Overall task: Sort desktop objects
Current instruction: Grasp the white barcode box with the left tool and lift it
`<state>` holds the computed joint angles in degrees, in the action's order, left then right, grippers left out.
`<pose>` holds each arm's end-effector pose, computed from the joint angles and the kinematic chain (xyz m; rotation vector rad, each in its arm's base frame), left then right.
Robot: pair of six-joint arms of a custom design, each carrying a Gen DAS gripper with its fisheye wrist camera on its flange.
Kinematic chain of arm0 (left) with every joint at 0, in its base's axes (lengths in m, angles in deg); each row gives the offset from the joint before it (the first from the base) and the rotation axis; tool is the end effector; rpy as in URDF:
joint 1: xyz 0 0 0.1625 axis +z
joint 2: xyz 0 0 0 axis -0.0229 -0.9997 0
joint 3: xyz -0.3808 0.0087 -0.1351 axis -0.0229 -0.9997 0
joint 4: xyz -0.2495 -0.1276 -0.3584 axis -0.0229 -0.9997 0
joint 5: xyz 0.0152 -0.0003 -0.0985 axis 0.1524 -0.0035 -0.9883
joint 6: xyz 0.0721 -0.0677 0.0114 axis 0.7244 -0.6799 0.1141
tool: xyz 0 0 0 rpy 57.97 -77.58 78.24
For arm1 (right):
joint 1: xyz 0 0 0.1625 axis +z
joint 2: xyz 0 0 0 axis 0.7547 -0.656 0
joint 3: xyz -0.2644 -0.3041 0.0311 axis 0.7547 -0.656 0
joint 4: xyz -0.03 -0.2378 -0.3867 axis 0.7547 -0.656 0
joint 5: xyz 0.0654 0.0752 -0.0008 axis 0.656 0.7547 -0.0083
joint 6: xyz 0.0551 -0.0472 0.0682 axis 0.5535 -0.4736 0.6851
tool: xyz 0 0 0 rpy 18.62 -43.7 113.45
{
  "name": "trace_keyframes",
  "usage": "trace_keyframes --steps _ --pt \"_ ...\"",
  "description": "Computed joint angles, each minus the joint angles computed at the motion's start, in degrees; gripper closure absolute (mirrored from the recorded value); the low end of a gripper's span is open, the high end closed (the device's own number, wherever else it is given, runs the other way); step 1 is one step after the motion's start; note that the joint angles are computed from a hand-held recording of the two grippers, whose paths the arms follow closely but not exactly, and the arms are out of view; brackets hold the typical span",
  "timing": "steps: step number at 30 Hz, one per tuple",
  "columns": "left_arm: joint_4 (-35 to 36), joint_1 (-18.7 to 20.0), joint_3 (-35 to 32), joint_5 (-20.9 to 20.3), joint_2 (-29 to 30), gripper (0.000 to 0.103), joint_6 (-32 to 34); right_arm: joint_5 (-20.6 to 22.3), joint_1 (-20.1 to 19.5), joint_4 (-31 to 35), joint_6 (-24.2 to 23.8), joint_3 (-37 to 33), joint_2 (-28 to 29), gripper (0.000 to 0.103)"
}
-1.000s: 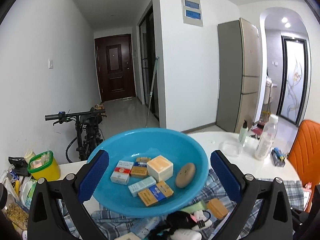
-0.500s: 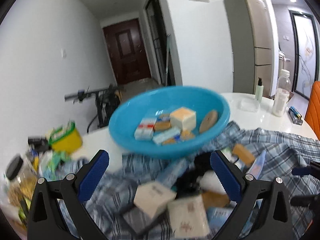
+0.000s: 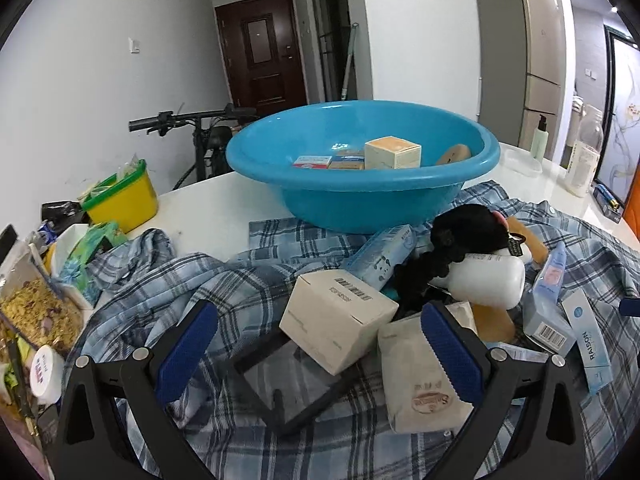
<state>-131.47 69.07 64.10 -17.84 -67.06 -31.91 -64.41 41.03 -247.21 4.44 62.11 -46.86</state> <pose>-0.0938 -0.6873 0.0994 1.2016 2.2506 -0.7170 0.1034 -0.4792 0.0734 0.1019 -2.5001 1.1752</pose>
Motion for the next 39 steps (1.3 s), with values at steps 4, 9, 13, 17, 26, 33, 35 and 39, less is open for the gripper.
trace_keyframes --steps 4,9,13,17,26,33,35,39 --pt "2.34 0.36 -2.45 0.71 1.62 0.0 -0.4 -0.01 -0.14 0.05 0.44 -0.19 0.36 0.0" --pt "1.88 1.43 -4.16 2.25 3.33 0.0 2.14 -0.68 -0.04 1.29 1.06 -0.65 0.54 0.0" --pt "3.16 2.23 -5.65 1.88 3.93 0.0 3.44 -0.92 -0.01 1.42 1.17 -0.82 0.57 0.0" --pt "6.81 2.67 -7.54 -0.76 4.34 0.0 2.4 -0.55 -0.12 2.03 1.57 -1.22 0.82 0.0" --pt "10.43 2.51 -9.23 -2.33 5.65 0.005 3.09 -0.79 -0.13 3.28 1.37 -2.08 1.36 0.0" --pt "10.79 2.29 -7.98 -2.71 4.78 0.026 2.29 -1.14 -0.19 3.32 1.58 -2.29 1.45 0.0" --pt "10.14 2.39 -6.89 -4.54 3.51 0.027 1.06 -1.57 -0.1 3.24 1.64 -2.45 1.57 0.0" --pt "7.15 2.1 -4.07 -6.04 1.21 0.029 0.76 -1.94 0.09 3.69 2.28 -3.12 1.93 0.0"
